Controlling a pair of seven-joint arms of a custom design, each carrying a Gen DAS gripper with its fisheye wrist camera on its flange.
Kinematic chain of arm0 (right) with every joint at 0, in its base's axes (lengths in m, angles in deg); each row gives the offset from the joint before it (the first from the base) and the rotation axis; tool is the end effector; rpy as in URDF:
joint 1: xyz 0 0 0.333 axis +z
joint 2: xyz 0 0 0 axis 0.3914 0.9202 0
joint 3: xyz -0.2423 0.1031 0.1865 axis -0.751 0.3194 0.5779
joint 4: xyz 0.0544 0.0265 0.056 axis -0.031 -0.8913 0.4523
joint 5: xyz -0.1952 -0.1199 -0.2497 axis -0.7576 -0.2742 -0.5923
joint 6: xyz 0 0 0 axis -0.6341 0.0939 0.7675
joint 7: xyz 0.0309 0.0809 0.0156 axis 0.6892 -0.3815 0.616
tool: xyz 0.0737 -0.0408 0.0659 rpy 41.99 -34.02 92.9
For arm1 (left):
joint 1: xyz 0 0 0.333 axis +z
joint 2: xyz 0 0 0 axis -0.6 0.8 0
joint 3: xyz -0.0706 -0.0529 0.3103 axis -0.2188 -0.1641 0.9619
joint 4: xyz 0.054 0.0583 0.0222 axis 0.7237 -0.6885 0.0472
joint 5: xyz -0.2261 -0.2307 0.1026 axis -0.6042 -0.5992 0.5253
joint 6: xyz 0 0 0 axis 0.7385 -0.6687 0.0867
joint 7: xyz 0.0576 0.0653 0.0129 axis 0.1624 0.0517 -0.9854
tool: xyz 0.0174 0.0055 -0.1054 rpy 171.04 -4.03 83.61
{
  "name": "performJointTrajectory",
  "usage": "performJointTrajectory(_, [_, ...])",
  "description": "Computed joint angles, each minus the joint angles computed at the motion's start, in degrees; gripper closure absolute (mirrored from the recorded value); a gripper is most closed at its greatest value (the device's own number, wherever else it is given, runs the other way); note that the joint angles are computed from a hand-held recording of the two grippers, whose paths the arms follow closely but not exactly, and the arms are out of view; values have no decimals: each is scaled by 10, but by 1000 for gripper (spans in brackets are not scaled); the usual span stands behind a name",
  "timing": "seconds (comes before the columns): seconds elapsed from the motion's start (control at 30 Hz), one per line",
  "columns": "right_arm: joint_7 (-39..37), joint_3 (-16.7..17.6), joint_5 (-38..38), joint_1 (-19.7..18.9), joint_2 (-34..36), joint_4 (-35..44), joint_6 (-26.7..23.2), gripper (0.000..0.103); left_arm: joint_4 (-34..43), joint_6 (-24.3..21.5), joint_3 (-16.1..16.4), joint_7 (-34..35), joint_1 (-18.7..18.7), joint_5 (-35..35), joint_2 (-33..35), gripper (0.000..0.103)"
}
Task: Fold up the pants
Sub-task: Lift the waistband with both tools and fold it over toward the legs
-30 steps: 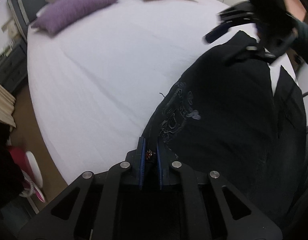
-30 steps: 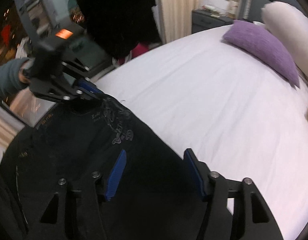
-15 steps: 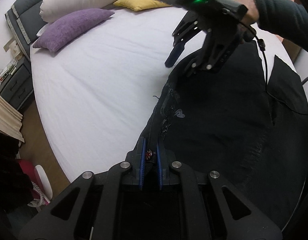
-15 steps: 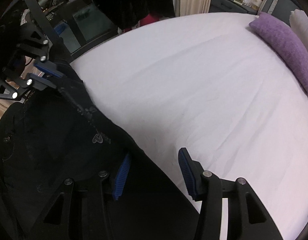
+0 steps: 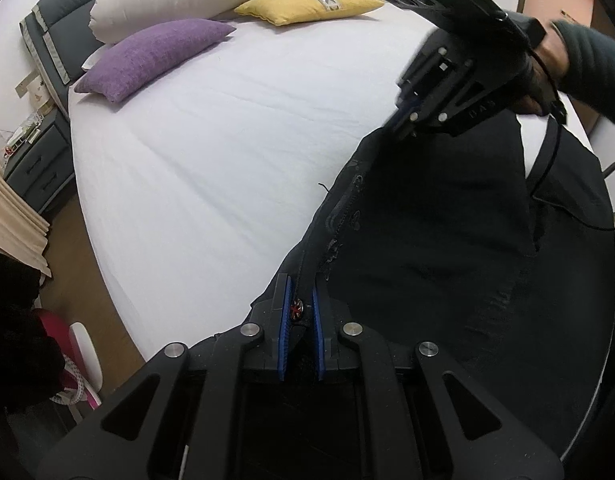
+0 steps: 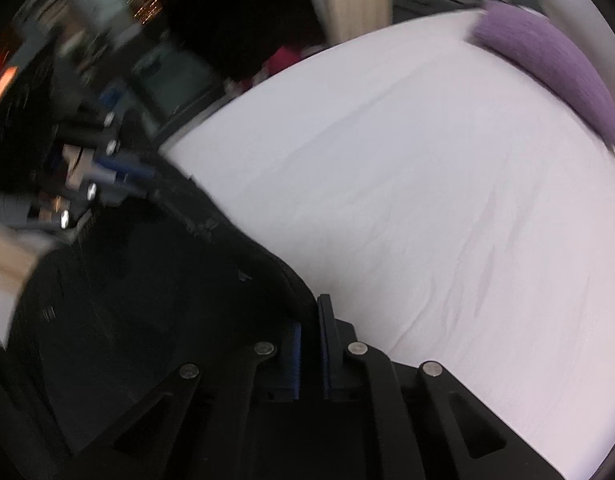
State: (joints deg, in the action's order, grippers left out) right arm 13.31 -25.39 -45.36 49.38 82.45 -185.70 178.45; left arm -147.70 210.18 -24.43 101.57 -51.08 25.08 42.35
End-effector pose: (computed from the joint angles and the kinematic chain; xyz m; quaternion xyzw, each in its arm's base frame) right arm 0.5216 0.3482 0.3345 -0.9374 0.2749 0.0770 0.1996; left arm 0.5642 -0.3089 0.3839 -0.5118 0.8150 -0.2163 0.1648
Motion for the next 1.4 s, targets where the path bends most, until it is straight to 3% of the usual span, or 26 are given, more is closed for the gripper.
performJointTrajectory(0.13, [59,16,110,-24,-28,-62,33,96,-13,-2,8,-34,-22,15,-14,94])
performJointTrajectory(0.33, [42,34,220,-43,-75,-148,73,95,-50,1,7,-82,-49,40,-46,94])
performJointTrajectory(0.47, [40,30,265,-48,-118,-198,59,95,-76,0,4,-115,-67,57,-65,94])
performJointTrajectory(0.6, [55,16,257,-43,-160,-246,31,95,-114,6,-7,-142,-83,71,-90,94])
performJointTrajectory(0.87, [100,1,219,-33,-232,-317,-20,95,-149,-30,-35,-173,-135,101,-109,94])
performJointTrajectory(1.27, [130,25,137,12,-378,-468,31,95,-175,-45,-63,-158,-171,80,-111,94])
performJointTrajectory(1.4, [175,54,104,32,-397,-493,84,95,-171,-68,-60,-171,-190,99,-103,94])
